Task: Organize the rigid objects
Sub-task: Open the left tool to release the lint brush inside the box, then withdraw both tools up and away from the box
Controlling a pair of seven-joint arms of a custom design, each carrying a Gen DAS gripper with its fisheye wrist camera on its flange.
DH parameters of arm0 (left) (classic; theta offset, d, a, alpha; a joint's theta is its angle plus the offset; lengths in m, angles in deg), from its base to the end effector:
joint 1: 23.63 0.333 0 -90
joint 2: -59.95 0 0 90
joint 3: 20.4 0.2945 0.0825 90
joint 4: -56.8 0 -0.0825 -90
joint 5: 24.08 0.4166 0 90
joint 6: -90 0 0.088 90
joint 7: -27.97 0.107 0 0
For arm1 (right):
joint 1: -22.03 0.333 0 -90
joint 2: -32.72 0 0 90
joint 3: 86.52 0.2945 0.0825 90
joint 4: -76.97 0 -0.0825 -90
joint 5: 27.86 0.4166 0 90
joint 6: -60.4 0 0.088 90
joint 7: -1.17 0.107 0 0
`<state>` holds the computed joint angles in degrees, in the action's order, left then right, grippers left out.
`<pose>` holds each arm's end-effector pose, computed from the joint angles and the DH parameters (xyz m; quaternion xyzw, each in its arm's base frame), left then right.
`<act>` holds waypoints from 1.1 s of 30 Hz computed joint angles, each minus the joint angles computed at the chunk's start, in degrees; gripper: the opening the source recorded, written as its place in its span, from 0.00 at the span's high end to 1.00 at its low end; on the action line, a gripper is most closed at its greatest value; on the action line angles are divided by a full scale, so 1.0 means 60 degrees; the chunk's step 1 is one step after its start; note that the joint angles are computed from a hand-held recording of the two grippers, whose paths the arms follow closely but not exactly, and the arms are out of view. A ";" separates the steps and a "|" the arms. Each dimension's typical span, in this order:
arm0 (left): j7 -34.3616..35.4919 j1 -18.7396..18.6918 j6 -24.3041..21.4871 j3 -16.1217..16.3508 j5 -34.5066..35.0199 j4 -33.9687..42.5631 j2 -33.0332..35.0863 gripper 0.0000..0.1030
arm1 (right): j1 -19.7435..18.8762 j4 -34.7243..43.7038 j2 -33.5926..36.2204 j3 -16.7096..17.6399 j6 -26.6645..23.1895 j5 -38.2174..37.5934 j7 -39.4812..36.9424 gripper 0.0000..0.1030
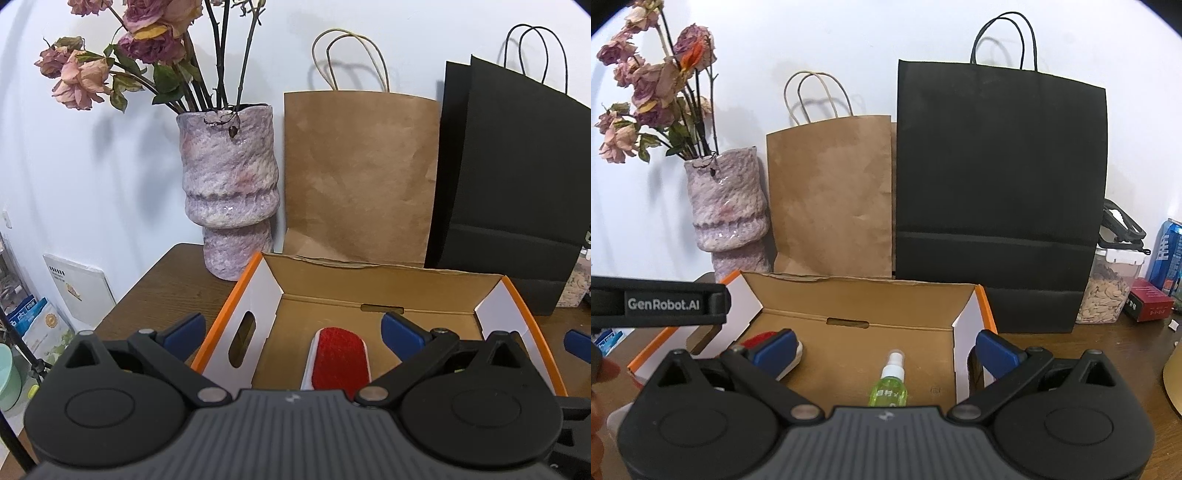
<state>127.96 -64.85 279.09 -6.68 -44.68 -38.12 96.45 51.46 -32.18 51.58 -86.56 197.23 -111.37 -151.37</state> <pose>0.6600 -0.3404 0.3345 -0.4841 0.7242 -0.4030 0.2807 0.5800 0.3164 0.3075 -0.4617 0.7361 -0.4051 0.2845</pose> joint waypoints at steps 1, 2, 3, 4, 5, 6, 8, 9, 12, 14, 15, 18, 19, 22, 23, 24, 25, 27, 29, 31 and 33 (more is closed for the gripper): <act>0.0016 0.0015 0.0063 -0.0031 0.0010 -0.0119 -0.0075 0.00 | 0.0008 -0.0033 -0.0024 0.0006 0.0001 0.0003 -0.0001 0.00; 0.0057 0.0070 0.0118 -0.0105 0.0013 -0.0221 -0.0148 0.00 | 0.0020 -0.0081 -0.0064 0.0018 -0.0011 0.0013 0.0005 0.00; 0.0123 0.0168 0.0194 -0.0231 0.0017 -0.0363 -0.0253 0.00 | 0.0030 -0.0129 -0.0104 0.0030 -0.0025 0.0011 0.0026 0.00; 0.0205 0.0270 0.0272 -0.0362 0.0003 -0.0504 -0.0360 0.00 | 0.0045 -0.0189 -0.0152 0.0048 -0.0051 0.0001 0.0060 0.00; 0.0296 0.0349 0.0352 -0.0471 -0.0036 -0.0644 -0.0461 0.00 | 0.0069 -0.0271 -0.0221 0.0072 -0.0092 -0.0032 0.0121 0.00; 0.0411 0.0432 0.0348 -0.0586 -0.0079 -0.0802 -0.0595 0.00 | 0.0088 -0.0347 -0.0287 0.0099 -0.0134 -0.0070 0.0179 0.00; 0.0632 0.0669 0.0517 -0.0893 -0.0144 -0.1090 -0.0805 0.00 | 0.0138 -0.0517 -0.0433 0.0172 -0.0271 -0.0151 0.0308 0.00; 0.0753 0.0779 0.0590 -0.1039 -0.0197 -0.1230 -0.0909 0.00 | 0.0149 -0.0587 -0.0497 0.0211 -0.0331 -0.0182 0.0351 0.00; 0.1120 0.0974 0.0789 -0.1334 -0.0460 -0.1626 -0.1177 0.00 | 0.0182 -0.0803 -0.0698 0.0348 -0.0536 -0.0220 0.0424 0.00; 0.1381 0.1018 0.0901 -0.1442 -0.0661 -0.1849 -0.1318 0.00 | 0.0200 -0.0956 -0.0837 0.0437 -0.0648 -0.0261 0.0526 0.00; 0.1498 0.1101 0.0960 -0.1555 -0.0733 -0.1949 -0.1381 0.00 | 0.0206 -0.1039 -0.0908 0.0482 -0.0694 -0.0286 0.0586 0.00; 0.1837 0.1343 0.1105 -0.1877 -0.0974 -0.2288 -0.1623 0.00 | 0.0228 -0.1272 -0.1111 0.0624 -0.0851 -0.0315 0.0723 0.00; 0.1924 0.1518 0.1179 -0.2074 -0.0996 -0.2398 -0.1698 0.00 | 0.0230 -0.1330 -0.1160 0.0667 -0.0897 -0.0320 0.0750 0.00; 0.2107 0.2159 0.1467 -0.2775 -0.0955 -0.2810 -0.1961 0.00 | 0.0252 -0.1568 -0.1359 0.0800 -0.1024 -0.0361 0.0864 0.00; 0.2128 0.2404 0.1572 -0.3029 -0.0889 -0.2968 -0.2056 0.00 | 0.0265 -0.1663 -0.1438 0.0852 -0.1068 -0.0366 0.0910 0.00; 0.2158 0.2577 0.1661 -0.3211 -0.0860 -0.3087 -0.2124 0.00 | 0.0270 -0.1739 -0.1501 0.0898 -0.1095 -0.0367 0.0941 0.00; 0.2155 0.2793 0.1771 -0.3428 -0.0777 -0.3258 -0.2219 0.00 | 0.0272 -0.1797 -0.1548 0.0940 -0.1123 -0.0359 0.0963 0.00; 0.2138 0.3109 0.1965 -0.3745 -0.0668 -0.3577 -0.2395 0.00 | 0.0297 -0.1959 -0.1687 0.1035 -0.1194 -0.0350 0.1029 0.00; 0.2026 0.3456 0.2138 -0.4063 -0.0456 -0.3905 -0.2577 0.00 | 0.0323 -0.2122 -0.1833 0.1129 -0.1278 -0.0338 0.1093 0.00; 0.1891 0.3717 0.2305 -0.4293 -0.0245 -0.4205 -0.2746 0.00 | 0.0355 -0.2295 -0.1984 0.1226 -0.1377 -0.0361 0.1192 0.00; 0.1607 0.4058 0.2472 -0.4567 0.0121 -0.4548 -0.2941 0.00 | 0.0387 -0.2470 -0.2148 0.1328 -0.1475 -0.0383 0.1294 0.00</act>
